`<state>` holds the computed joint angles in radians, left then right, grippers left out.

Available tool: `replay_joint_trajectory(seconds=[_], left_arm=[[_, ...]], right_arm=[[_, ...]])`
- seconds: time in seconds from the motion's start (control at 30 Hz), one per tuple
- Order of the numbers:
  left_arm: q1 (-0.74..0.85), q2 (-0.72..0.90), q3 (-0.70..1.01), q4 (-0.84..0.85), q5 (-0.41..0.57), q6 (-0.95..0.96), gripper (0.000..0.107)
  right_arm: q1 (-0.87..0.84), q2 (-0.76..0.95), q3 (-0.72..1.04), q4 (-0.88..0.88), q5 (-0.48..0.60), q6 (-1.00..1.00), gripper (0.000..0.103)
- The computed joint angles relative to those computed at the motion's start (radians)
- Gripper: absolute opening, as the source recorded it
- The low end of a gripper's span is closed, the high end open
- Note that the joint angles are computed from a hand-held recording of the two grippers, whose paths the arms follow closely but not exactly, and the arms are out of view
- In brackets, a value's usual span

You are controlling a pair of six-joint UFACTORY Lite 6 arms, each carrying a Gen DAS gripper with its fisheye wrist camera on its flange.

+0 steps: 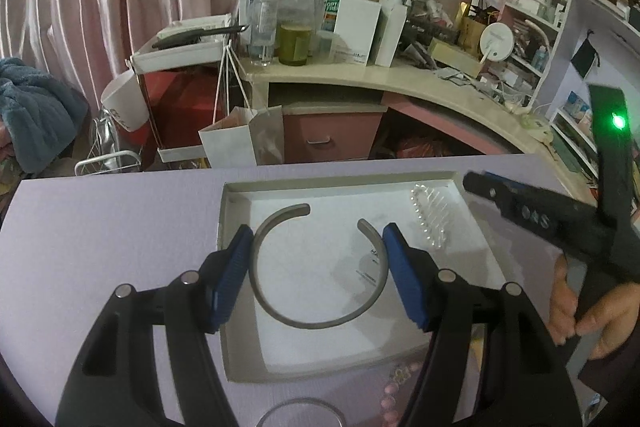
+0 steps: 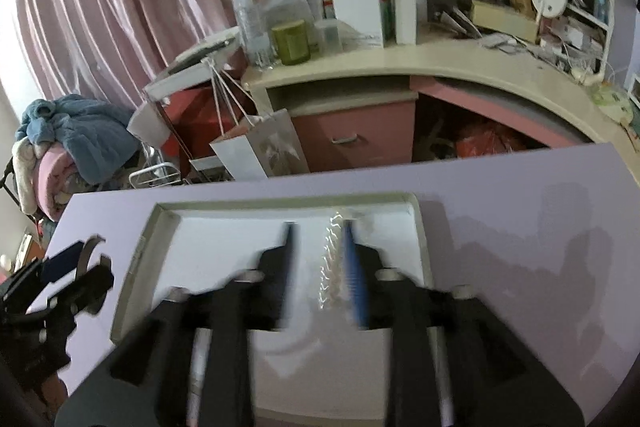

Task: Organize jewelry
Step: 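Carry both pieces into the white tray and open both grippers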

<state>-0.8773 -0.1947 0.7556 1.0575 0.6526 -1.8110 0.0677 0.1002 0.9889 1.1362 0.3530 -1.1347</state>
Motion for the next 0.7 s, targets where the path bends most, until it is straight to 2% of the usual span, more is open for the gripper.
replay_joint_trajectory(seconds=[0.03, 0.2, 0.47, 0.7], left_arm=[[0.015, 0.012, 0.001, 0.009, -0.018, -0.003, 0.066], [0.052, 0.056, 0.010, 0.030, -0.071, -0.007, 0.066], [0.121, 0.195, 0.089, 0.088, -0.147, -0.026, 0.066], [0.188, 0.372, 0.201, 0.022, -0.169, 0.082, 0.066]], right_arm=[[-0.012, -0.019, -0.026, 0.041, -0.003, -0.043, 0.053], [-0.059, -0.062, -0.074, 0.076, -0.005, -0.101, 0.056], [-0.124, -0.083, -0.106, 0.049, -0.003, -0.083, 0.057], [-0.190, -0.136, -0.167, 0.024, 0.006, -0.064, 0.057]])
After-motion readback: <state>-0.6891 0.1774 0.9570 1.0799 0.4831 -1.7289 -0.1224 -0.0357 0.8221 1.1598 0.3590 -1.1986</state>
